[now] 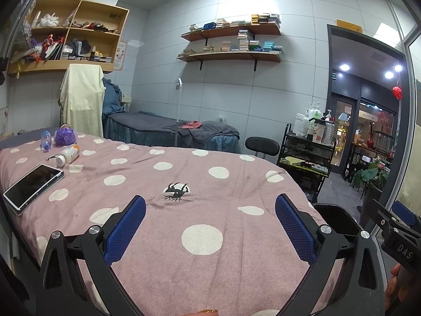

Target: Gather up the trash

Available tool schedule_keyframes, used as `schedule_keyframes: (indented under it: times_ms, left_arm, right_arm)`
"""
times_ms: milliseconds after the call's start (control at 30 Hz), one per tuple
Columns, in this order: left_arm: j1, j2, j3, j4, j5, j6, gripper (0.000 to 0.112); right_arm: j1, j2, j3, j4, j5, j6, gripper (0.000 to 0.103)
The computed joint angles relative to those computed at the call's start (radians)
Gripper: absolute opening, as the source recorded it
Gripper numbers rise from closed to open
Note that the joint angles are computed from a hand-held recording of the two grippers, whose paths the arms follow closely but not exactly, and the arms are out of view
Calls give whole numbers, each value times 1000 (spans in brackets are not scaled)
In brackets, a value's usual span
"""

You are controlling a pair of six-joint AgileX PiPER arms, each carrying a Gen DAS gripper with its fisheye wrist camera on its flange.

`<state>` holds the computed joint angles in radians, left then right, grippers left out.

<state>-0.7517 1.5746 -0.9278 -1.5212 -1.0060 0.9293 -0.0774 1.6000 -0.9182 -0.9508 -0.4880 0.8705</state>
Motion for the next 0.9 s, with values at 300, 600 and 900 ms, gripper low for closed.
schedule_keyframes:
  times_ms: [300,600,900]
  left_arm:
    - [0,-6,11,2,-1,-6,97]
    - [-3,-10,19,1,-3,-10,97]
    - [-3,-9,17,0,-2,-9,97]
  right_arm:
    - [0,5,-1,5,-3,-2,97]
    - [2,9,2,22,-5,-15,97]
    - [3,7,7,23,-3,-17,97]
